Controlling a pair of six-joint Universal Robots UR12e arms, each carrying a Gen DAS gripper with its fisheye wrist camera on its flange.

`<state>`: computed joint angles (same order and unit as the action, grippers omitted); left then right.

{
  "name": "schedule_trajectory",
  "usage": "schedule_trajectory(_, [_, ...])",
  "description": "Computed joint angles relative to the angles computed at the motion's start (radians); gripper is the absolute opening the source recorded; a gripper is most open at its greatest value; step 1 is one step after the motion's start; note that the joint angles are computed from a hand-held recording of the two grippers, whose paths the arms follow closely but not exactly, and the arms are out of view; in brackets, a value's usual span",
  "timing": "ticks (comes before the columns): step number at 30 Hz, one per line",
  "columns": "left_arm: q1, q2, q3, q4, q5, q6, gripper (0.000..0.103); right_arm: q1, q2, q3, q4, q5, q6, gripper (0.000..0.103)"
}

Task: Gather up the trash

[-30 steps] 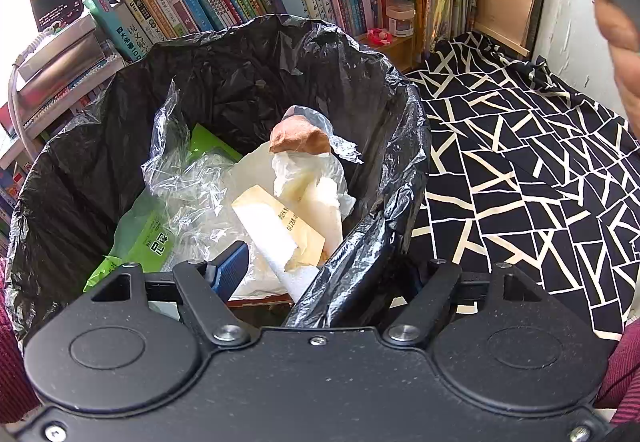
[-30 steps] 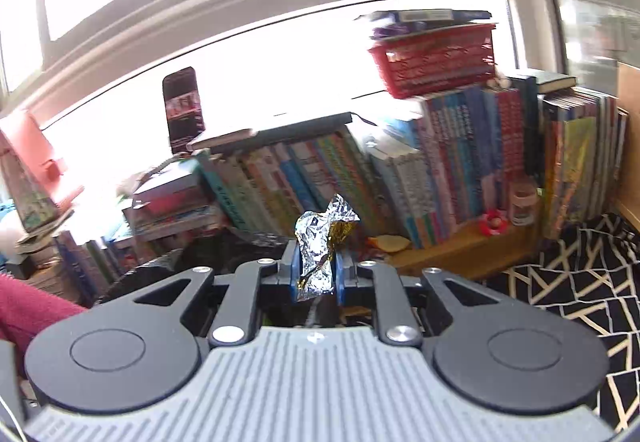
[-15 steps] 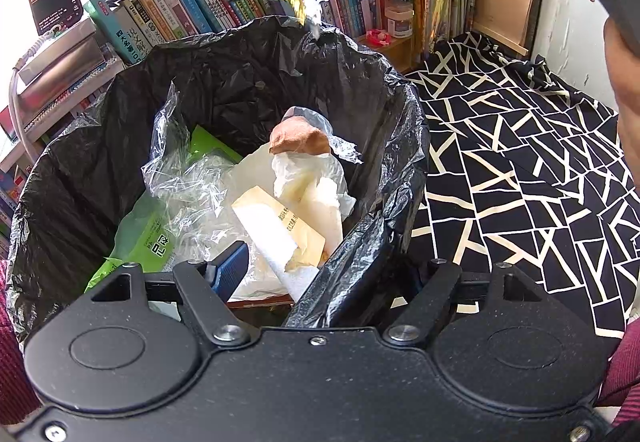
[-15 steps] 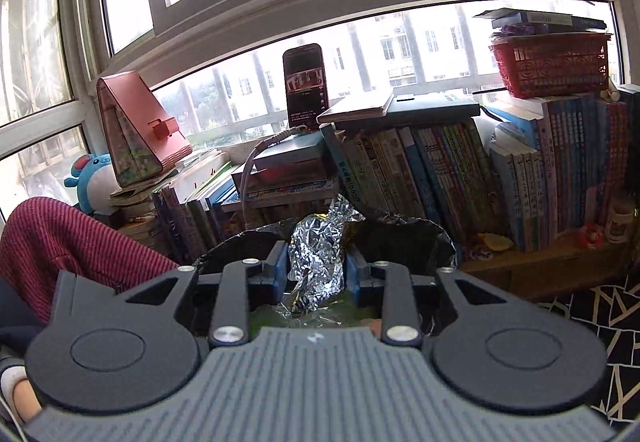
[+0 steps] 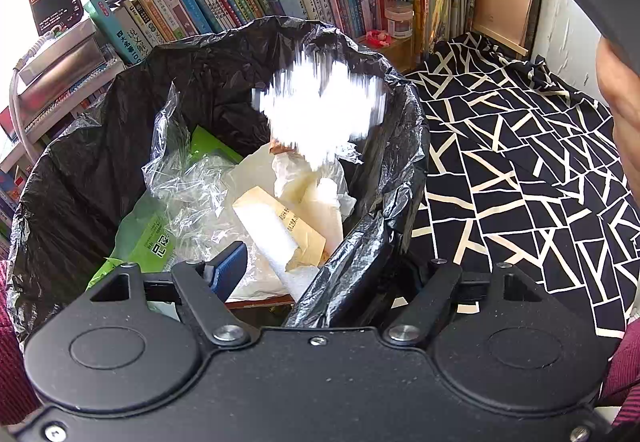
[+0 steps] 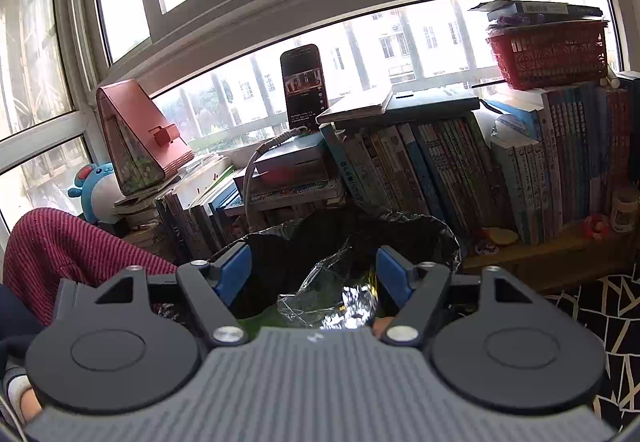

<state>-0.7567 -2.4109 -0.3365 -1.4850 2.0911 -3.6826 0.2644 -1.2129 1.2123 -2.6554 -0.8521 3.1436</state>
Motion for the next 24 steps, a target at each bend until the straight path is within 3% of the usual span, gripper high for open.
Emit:
schedule_trajectory(6, [0.0, 0.001, -0.002, 0.001, 0.0, 0.0, 0.075, 0.001, 0.001, 0.003, -0.016, -0.014, 0.018, 0.089])
schedule_trajectory(14, [0.005, 0.003, 0.0, -0.007, -0.022, -0.023, 0.074, 0.003, 0.002, 0.006, -0.068, -0.105, 0.09, 0.102])
schedule_trajectory(18, [0.015, 0.013, -0.005, -0.011, -0.062, -0.073, 0.074, -0.003, -0.007, 0.017, -0.102, -0.122, 0.121, 0.103])
schedule_trajectory(24, [0.014, 0.019, -0.01, 0.004, -0.075, -0.081, 0.074, -0.012, -0.032, 0.059, -0.161, -0.177, 0.197, 0.103])
